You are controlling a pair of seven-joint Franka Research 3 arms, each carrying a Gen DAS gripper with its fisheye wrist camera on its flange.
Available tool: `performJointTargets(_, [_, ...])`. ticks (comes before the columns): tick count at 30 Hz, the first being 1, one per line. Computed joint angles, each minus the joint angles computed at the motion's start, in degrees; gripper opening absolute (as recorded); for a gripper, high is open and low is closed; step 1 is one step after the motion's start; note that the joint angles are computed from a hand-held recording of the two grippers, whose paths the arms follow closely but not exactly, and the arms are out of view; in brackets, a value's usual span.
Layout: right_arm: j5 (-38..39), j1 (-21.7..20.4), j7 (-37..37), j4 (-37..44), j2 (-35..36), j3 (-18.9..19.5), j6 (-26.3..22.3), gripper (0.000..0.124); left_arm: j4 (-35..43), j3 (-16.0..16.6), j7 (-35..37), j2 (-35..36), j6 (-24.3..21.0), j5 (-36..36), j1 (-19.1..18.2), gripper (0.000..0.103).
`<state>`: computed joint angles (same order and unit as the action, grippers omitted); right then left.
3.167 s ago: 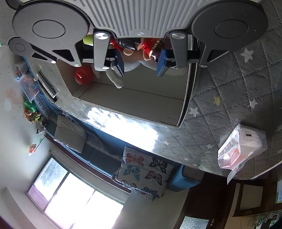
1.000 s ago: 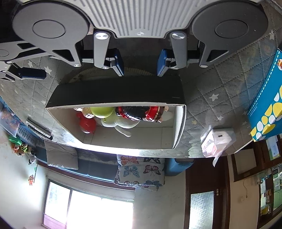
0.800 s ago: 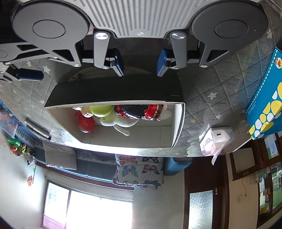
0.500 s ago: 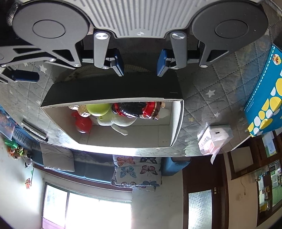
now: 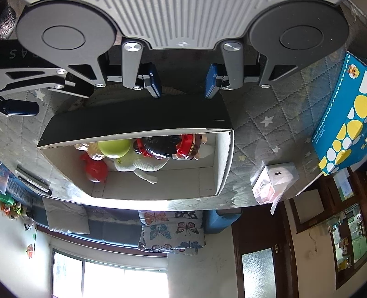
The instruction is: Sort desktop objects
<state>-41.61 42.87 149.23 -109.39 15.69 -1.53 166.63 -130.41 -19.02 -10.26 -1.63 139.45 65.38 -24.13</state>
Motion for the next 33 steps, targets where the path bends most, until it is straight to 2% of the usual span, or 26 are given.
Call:
performJointTargets(6, [2.8,-0.6,-2.7,0.5,0.8,0.9,-0.6,0.103,0.9,0.1,1.5,0.9,-1.2,-0.9,-0.1,0.043])
performJointTargets(18, [6.2,0.1,-5.5,1.2,1.6,0.4,-1.4,0.103,2.6,0.5,3.7,2.5,-3.4,-0.9,-0.9,0.043])
performJointTargets(29, [9.0,0.1,-7.9,3.3,3.1,0.2,-3.7,0.103,4.8,1.4,5.9,4.7,-4.0,-3.7,-1.0,0.043])
performJointTargets(33, [10.7,-0.4,-9.6,4.1,3.8,0.6,-4.4,0.103,5.0,1.8,6.6,5.3,-2.9,-5.4,-0.9,0.043])
